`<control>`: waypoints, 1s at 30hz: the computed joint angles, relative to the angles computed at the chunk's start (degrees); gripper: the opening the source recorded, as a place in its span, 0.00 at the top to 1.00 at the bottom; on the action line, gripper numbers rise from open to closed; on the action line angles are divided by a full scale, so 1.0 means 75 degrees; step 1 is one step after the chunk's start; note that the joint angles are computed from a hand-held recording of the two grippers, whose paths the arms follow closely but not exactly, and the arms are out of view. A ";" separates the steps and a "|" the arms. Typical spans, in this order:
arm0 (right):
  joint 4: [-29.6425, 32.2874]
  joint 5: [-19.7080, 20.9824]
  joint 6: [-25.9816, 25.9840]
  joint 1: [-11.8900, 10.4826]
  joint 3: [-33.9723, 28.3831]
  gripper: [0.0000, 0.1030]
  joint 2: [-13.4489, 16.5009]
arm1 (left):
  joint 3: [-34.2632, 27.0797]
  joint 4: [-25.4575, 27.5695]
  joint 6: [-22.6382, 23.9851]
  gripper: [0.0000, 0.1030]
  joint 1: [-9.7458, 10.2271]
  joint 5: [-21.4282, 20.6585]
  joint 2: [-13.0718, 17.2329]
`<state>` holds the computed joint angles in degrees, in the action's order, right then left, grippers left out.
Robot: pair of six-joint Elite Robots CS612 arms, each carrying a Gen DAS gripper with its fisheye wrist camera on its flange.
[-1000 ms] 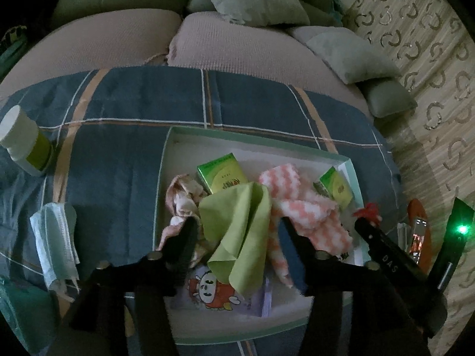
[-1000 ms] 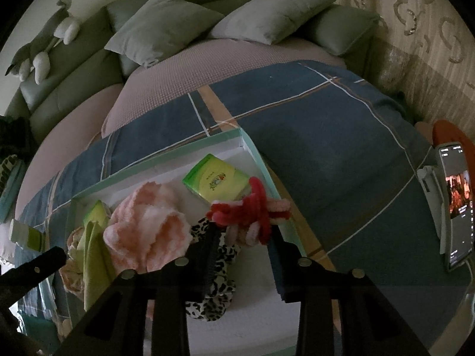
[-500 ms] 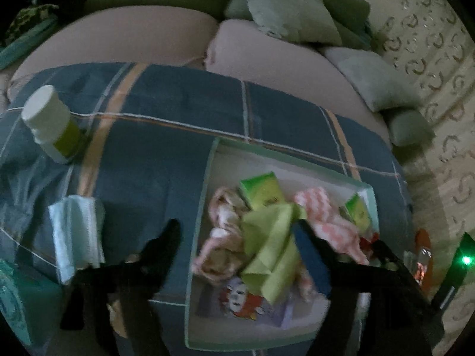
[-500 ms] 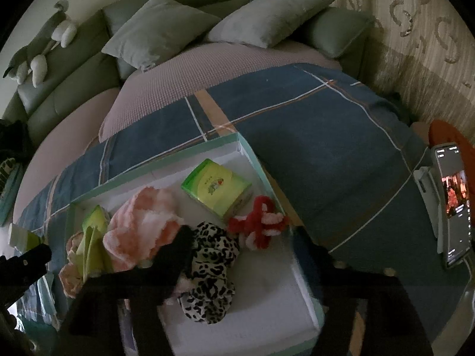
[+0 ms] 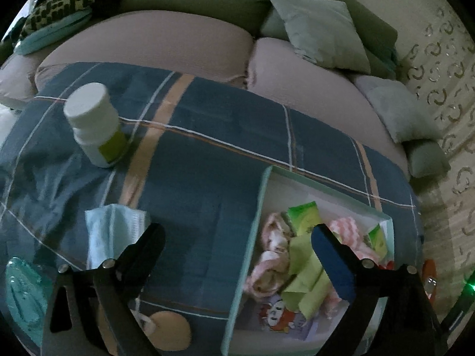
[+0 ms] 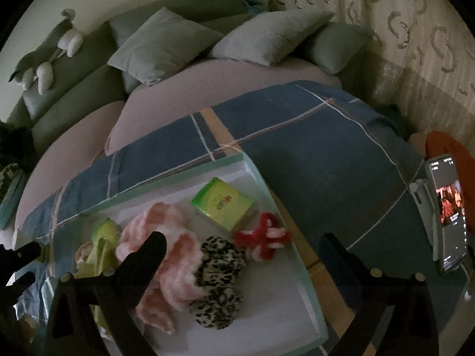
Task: Organize soft objects
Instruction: 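Withdraw both grippers from the tray toward the face mask and sponge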
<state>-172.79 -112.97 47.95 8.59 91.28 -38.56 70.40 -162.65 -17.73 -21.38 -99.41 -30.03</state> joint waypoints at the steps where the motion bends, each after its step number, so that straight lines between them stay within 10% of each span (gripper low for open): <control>1: -0.0028 0.0028 -0.0088 0.0021 -0.0039 0.00 0.0013 | 0.0017 -0.0036 -0.0021 0.04 0.0012 0.0034 -0.0012; 30: -0.0147 0.1476 -0.2351 0.0658 -0.1390 0.00 0.0523 | 0.0452 0.0784 -0.0222 0.03 0.0569 0.1750 -0.0535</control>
